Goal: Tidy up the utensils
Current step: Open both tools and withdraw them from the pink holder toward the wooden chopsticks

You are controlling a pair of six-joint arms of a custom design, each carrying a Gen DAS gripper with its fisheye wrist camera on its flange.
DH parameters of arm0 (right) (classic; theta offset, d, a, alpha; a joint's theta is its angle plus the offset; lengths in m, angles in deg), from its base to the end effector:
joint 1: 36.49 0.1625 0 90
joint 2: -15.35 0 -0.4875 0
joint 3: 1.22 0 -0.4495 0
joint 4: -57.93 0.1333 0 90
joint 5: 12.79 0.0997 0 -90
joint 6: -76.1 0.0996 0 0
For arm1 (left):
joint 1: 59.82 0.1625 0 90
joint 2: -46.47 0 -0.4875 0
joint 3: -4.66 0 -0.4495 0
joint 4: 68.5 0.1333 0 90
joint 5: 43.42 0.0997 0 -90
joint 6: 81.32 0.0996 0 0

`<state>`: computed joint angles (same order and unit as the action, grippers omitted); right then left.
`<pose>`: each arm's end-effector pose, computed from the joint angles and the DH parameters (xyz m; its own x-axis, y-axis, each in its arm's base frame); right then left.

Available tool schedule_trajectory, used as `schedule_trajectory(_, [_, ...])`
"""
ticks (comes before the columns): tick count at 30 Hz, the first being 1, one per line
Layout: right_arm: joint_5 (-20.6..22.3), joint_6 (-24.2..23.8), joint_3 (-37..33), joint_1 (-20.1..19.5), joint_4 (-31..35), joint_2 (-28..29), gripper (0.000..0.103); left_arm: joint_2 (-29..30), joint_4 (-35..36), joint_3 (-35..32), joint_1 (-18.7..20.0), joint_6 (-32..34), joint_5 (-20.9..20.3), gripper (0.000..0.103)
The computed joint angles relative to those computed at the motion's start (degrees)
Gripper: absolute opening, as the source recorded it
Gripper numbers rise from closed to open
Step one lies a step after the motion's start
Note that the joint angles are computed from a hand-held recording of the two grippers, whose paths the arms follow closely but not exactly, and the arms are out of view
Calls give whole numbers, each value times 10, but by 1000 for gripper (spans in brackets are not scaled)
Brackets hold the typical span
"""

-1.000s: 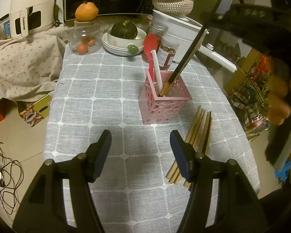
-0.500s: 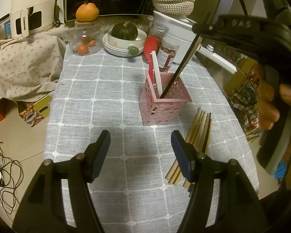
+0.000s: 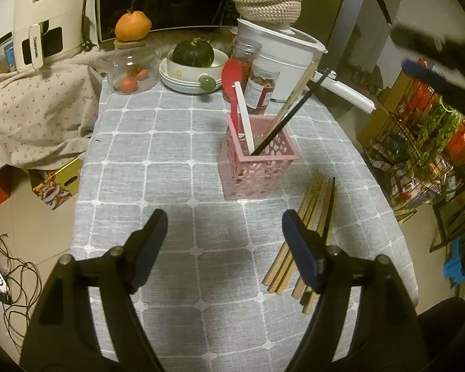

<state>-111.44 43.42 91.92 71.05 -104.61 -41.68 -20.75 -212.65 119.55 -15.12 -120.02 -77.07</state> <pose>0.3440 -0.6958 0.2866 -0.6852 -0.5933 0.4225 -0.7276 0.5308 -0.4345 -0.2721 -0.5734 0.2361 -0.7979 -0.1812 -0.5749 0.2657 0.7504 -0.6052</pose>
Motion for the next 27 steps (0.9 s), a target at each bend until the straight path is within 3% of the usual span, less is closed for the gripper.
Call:
schedule_trajectory(5, [-47,-29,25,-16,-3,-14,77,6,4,-3,1,0,0,84])
schedule_trajectory(8, [-67,-22,32,-30,11,-16,78,9,11,-6,5,-9,-10,85])
schedule_trajectory(15, [-139,13,34,-60,41,-2,78,18,44,-15,14,-29,-30,85])
schedule_trajectory(22, [-220,69,14,-76,114,22,78,20,94,-25,20,-64,-37,85])
schedule_trajectory(27, [-241,123,-6,-86,189,34,78,22,104,-28,25,-75,-49,85])
